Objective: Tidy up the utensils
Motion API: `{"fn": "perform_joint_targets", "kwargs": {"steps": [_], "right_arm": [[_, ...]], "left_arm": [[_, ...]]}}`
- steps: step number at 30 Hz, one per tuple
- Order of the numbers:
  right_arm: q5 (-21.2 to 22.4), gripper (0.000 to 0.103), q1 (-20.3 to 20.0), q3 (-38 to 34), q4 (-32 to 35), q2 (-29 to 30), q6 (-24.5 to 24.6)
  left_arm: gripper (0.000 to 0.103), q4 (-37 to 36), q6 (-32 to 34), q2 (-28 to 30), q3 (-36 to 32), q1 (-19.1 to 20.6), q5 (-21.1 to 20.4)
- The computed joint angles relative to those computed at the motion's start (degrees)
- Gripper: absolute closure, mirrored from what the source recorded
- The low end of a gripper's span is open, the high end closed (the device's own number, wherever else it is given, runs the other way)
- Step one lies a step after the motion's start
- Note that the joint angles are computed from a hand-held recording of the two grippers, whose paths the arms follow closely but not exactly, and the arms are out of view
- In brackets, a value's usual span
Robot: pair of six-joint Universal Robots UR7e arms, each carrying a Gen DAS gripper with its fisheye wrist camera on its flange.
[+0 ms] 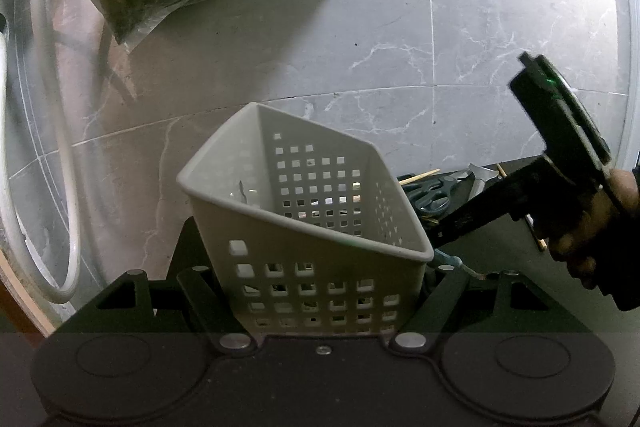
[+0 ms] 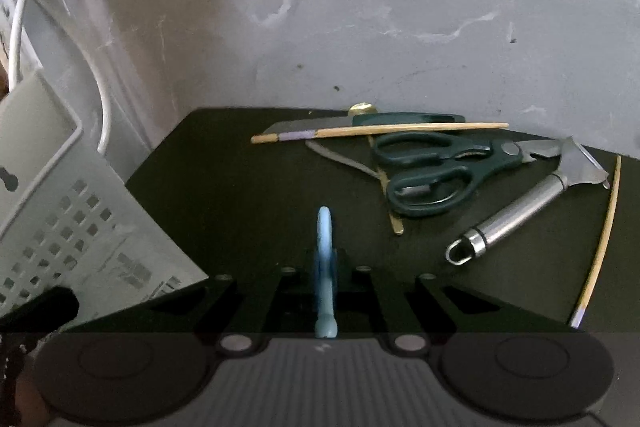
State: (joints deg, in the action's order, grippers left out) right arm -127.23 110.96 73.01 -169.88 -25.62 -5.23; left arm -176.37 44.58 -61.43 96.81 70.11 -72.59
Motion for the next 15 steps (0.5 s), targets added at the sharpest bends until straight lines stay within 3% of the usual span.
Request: {"fn": "perform_joint_targets", "kwargs": {"steps": [6, 15], "right_arm": [[-0.4, 0.09, -0.32, -2.69, 3.17, 1.43, 0.63], [-3.01, 0.092, 0.84, -4.46, 3.43, 3.17, -5.58]], "left_arm": [[0.025, 0.04, 0.05, -0.02, 0.01, 0.01, -0.01], [0.025, -0.27, -0.04, 0.03, 0.08, -0.07, 0.2]]}}
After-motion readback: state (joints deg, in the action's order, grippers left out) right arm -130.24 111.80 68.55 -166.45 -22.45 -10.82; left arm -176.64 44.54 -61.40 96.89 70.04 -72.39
